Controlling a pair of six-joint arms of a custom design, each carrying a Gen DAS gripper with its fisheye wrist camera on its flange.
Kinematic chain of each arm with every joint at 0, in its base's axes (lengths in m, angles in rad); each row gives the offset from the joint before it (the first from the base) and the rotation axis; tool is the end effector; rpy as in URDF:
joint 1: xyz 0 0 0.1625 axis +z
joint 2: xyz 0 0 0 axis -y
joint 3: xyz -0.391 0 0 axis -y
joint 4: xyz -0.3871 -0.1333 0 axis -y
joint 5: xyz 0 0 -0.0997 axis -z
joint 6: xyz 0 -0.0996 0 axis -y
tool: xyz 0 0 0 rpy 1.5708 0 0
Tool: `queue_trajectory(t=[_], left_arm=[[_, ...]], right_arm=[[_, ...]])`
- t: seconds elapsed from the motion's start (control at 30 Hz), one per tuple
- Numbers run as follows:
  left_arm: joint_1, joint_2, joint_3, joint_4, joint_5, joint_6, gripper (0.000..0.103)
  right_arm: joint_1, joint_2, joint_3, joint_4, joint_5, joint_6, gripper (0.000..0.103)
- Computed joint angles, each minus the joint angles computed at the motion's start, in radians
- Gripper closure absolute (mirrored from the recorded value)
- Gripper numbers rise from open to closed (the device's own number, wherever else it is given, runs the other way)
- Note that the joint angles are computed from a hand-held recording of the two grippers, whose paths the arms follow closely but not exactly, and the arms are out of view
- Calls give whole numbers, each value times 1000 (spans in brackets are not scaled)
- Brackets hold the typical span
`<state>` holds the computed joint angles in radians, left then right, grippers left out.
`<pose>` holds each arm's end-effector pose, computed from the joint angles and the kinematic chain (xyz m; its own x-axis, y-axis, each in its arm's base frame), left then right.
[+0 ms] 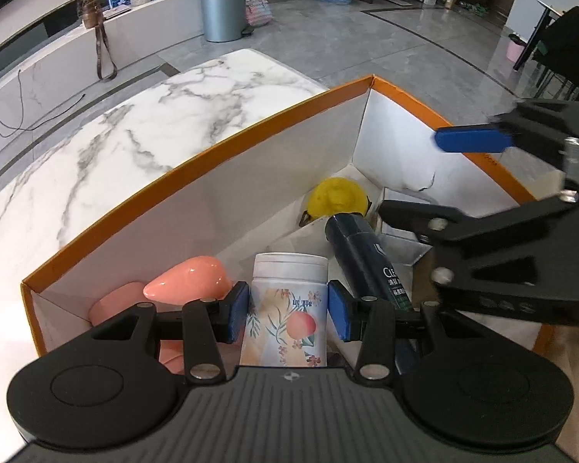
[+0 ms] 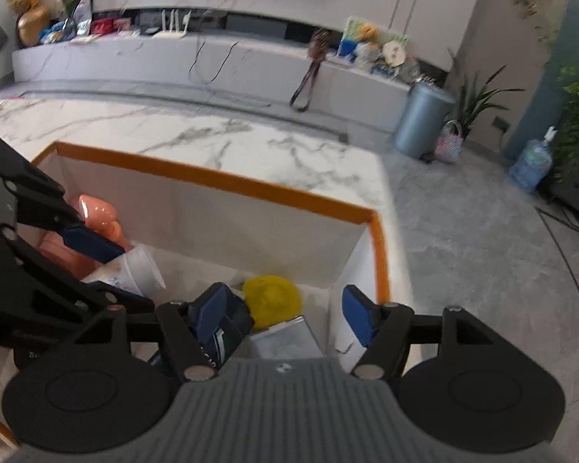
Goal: Organize rigid objects
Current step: 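Lower the tape measure and canister into the orange box and open both tools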
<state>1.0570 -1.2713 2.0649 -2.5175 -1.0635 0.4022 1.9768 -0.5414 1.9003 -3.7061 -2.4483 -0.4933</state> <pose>-0.0868 -0.5236 0.1893 -0.5438 0.6728 -0.5015 0.7592 0.6491 0.0476 0.2623 -0.4666 0.0100 -0.5712 -0.0966 0.8151 -0.6270 0.6922 -0.3573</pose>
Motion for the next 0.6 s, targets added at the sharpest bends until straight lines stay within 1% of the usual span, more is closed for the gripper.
queue_trajectory(t=[0.03,0.1,0.2,0.27,0.43,0.5,0.6], left_arm=[[1,2,1,-4,-1,-1,53],[1,8,6,-17,4,1,53],[-5,15,25,-52,22,24,53],[-7,17,38,-76,34,35,54],[-15,10,69,-140,41,74,52],[-19,3,78,-155,44,79,46],[-22,-15,87,-159,37,69,42]], right_arm=[[2,-5,10,-12,4,21,31],[3,-13,28,-20,11,66,31],[7,-25,52,-5,10,140,31],[7,-38,72,2,25,188,30],[8,-42,91,-1,26,237,30],[8,-44,95,6,28,255,30],[8,-42,92,6,20,256,30]])
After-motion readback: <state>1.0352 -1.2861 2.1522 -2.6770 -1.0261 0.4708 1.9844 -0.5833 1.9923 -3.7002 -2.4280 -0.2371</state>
